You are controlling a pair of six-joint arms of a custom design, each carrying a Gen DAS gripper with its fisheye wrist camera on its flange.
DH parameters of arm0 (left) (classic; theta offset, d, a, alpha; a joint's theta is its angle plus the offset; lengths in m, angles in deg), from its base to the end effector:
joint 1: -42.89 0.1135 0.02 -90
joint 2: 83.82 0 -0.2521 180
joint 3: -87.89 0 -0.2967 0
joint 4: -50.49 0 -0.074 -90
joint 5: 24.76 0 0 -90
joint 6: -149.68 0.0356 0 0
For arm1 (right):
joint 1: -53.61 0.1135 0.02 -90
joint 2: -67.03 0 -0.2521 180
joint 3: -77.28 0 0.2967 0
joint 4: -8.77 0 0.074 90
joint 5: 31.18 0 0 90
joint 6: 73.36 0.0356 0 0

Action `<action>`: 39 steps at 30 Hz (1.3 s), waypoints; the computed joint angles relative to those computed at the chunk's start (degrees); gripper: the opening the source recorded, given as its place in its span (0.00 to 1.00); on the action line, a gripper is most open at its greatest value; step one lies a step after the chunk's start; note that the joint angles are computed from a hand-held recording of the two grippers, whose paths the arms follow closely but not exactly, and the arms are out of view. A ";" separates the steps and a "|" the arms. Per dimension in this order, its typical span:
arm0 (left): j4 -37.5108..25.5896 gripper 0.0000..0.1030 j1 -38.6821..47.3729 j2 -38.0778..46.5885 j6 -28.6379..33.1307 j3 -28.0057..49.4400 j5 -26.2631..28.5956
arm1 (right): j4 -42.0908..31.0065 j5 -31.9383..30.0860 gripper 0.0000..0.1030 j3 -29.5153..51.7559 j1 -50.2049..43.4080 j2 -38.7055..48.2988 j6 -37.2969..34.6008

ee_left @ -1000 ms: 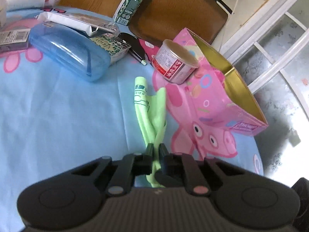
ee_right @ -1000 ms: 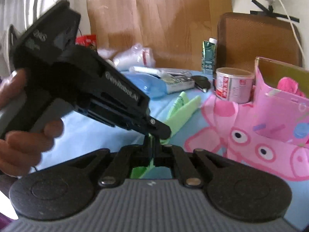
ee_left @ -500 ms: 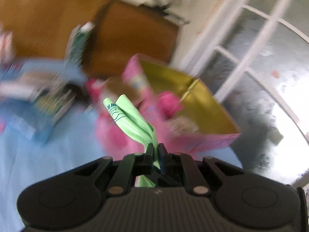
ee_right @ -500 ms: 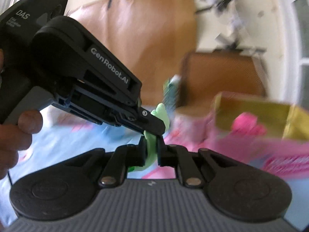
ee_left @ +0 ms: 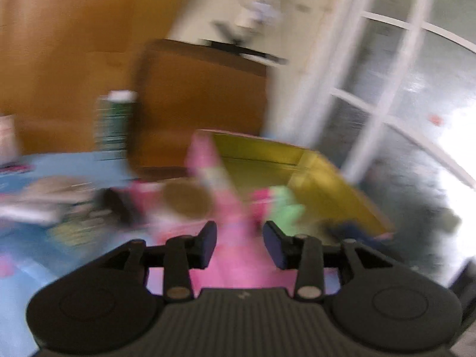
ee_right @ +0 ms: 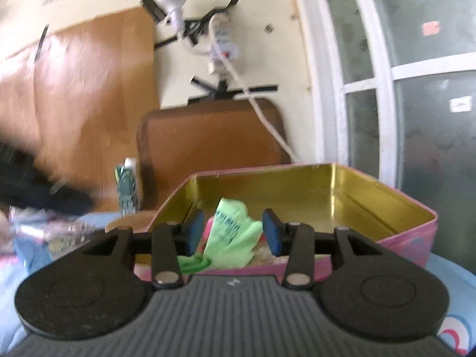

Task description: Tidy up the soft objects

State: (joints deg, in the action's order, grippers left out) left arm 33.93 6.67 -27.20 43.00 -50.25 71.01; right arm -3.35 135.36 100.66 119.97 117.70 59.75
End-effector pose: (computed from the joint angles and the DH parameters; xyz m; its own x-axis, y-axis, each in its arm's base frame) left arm 0.2090 -0.1575 0.1915 -0.5903 0.0784 -0.8033 0.5092 0.8084 -0.2953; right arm 0.1069 0.1579 0.1202 -0.1257 0.1096 -0.9860 0.2383 0.9681 0.0773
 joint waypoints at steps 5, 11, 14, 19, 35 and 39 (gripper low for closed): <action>-6.67 0.35 17.34 -12.71 3.56 -11.15 0.90 | 28.57 -7.31 0.44 0.37 1.30 9.18 -21.26; -5.45 0.33 36.91 -14.20 7.71 -17.64 7.46 | 28.41 -30.19 0.37 15.58 -5.67 29.04 -29.69; -3.21 0.32 42.99 -17.36 9.68 -20.96 13.18 | 21.08 -40.06 0.32 23.78 -10.72 36.06 -25.81; 2.06 0.38 38.12 -18.68 9.67 -23.69 8.24 | 17.34 -49.69 0.32 32.39 -14.95 43.50 -17.19; 6.06 0.43 46.99 -14.65 5.86 -23.50 20.11 | -14.54 -63.28 0.67 78.69 -28.00 71.60 -7.02; 6.95 0.45 48.20 -13.19 5.41 -23.14 22.10 | -15.43 -66.96 0.89 79.41 -27.02 72.94 -6.56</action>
State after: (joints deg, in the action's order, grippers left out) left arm 40.88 54.87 -40.39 48.41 -73.40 93.11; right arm -18.78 68.40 180.06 92.95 190.63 53.19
